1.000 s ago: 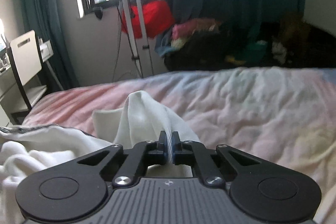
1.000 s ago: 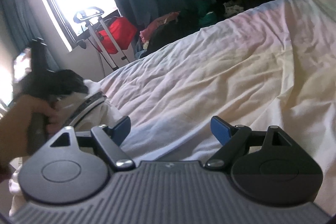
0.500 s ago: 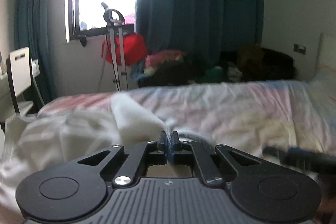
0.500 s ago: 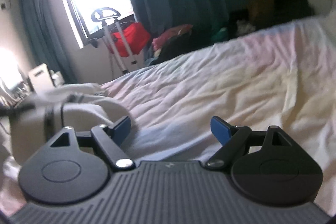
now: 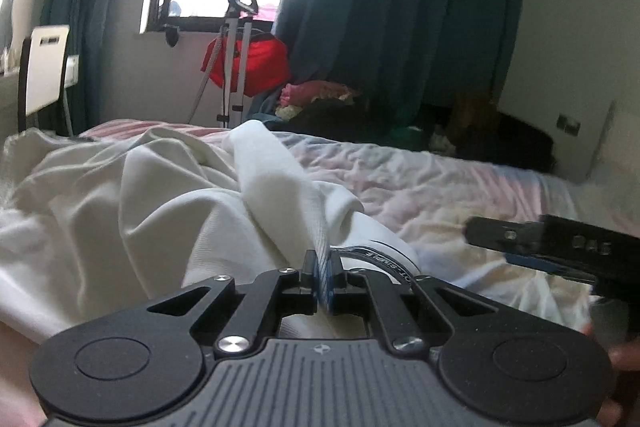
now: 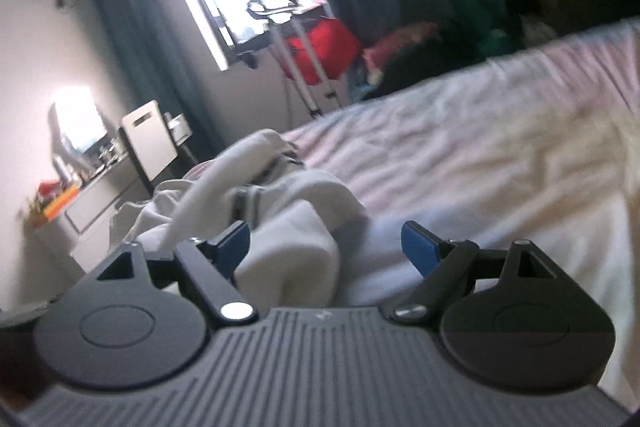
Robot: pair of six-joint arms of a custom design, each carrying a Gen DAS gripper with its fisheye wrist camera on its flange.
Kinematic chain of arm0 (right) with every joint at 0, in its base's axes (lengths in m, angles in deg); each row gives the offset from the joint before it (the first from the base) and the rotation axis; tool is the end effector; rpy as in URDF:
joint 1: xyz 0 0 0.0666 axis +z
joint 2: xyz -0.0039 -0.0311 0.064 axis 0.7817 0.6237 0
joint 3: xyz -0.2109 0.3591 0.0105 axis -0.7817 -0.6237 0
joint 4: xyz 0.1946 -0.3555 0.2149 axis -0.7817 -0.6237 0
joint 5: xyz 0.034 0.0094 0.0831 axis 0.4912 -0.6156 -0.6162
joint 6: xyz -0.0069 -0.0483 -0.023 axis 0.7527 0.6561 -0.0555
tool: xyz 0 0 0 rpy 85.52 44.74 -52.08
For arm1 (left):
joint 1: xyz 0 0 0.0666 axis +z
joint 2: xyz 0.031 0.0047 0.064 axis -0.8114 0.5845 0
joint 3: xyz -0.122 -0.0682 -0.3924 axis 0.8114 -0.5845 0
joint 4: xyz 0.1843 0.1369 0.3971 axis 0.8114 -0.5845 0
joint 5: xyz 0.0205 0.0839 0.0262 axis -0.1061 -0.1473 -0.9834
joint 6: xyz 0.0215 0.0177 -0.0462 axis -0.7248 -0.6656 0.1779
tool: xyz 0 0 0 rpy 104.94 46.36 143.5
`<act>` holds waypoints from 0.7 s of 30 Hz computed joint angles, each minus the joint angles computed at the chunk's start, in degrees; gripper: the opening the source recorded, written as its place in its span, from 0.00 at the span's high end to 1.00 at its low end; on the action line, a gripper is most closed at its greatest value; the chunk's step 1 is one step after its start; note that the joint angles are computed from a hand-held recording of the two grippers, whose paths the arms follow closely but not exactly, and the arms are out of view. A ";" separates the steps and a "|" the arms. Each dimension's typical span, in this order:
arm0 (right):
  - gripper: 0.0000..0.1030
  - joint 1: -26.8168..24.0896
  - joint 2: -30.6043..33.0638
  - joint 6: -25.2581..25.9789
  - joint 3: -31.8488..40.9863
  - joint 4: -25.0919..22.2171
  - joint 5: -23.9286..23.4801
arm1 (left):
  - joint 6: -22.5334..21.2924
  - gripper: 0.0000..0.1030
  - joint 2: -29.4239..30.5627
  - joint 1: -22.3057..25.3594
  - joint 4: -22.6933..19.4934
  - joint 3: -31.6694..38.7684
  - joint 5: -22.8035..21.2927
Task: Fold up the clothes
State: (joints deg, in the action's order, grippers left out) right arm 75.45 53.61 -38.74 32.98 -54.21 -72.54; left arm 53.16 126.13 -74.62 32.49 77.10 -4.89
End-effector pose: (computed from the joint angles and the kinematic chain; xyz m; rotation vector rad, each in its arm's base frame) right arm 0.3096 0.1285 0.4867 0.2914 1.9598 0.4107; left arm 0.2986 -0.1158 0.5096 0.2881 2.0461 -0.4296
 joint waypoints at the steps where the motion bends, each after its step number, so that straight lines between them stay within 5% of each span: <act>1: 0.17 0.13 1.84 0.68 1.26 0.39 -0.37 | 0.75 0.95 0.13 0.63 -0.03 0.01 0.60; 12: 0.18 -2.09 26.38 1.74 24.22 0.85 -5.86 | 6.89 0.95 2.62 7.27 2.20 -0.79 10.20; 17: 0.18 -2.56 40.73 9.93 40.13 -8.70 -8.01 | 9.73 0.95 5.40 11.32 1.99 -0.61 15.90; 21: 0.19 -2.85 49.42 10.71 49.62 -14.86 -10.08 | 11.73 0.95 6.78 13.20 3.25 -1.07 18.88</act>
State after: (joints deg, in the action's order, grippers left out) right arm 72.60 103.03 -28.03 82.60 -69.06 -82.62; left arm 64.89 132.92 -61.42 35.74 76.04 14.00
